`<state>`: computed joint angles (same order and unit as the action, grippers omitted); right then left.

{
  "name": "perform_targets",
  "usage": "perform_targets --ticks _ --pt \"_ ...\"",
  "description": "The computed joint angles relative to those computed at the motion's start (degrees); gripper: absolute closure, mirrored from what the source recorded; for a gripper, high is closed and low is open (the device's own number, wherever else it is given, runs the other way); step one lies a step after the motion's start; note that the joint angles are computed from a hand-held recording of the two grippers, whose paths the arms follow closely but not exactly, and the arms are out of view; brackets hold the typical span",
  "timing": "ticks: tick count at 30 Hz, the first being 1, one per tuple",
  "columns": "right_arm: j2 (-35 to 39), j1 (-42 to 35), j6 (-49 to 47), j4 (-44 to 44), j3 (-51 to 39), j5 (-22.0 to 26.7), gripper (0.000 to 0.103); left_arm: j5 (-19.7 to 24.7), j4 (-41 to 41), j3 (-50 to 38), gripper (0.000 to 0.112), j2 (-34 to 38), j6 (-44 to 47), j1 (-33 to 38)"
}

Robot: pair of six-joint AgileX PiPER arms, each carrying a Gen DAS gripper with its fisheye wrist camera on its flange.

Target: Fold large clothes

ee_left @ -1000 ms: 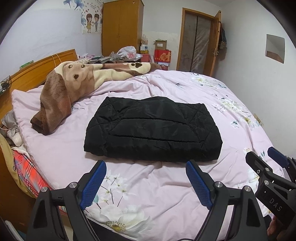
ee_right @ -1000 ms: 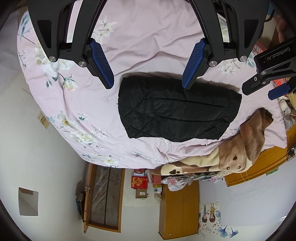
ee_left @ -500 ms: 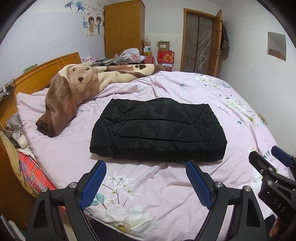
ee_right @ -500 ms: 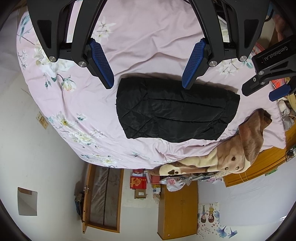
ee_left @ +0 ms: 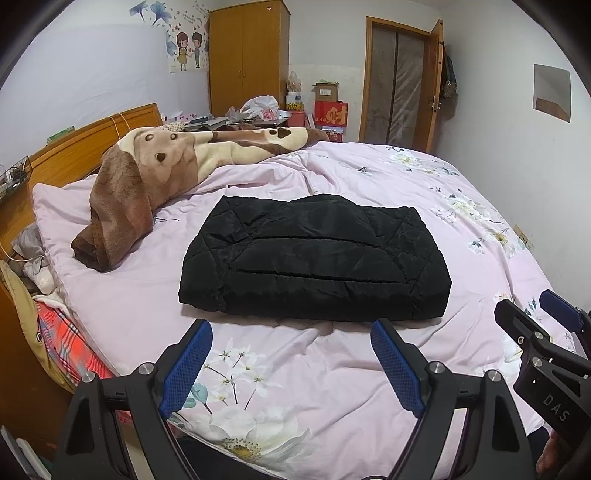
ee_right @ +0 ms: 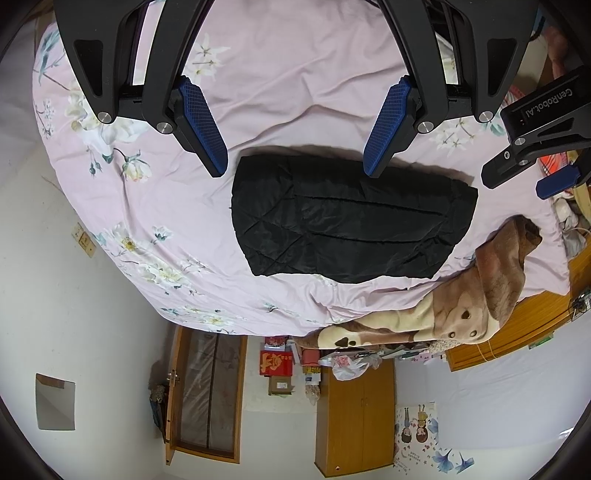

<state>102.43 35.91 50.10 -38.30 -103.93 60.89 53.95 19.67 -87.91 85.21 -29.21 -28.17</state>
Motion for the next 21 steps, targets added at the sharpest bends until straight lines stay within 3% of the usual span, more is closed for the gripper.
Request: perform_targets --ticks 21 --pt "-0.2 0.4 0.0 0.1 0.3 0.3 0.027 1.5 3.4 0.7 0.025 0.0 -5.3 -2.7"
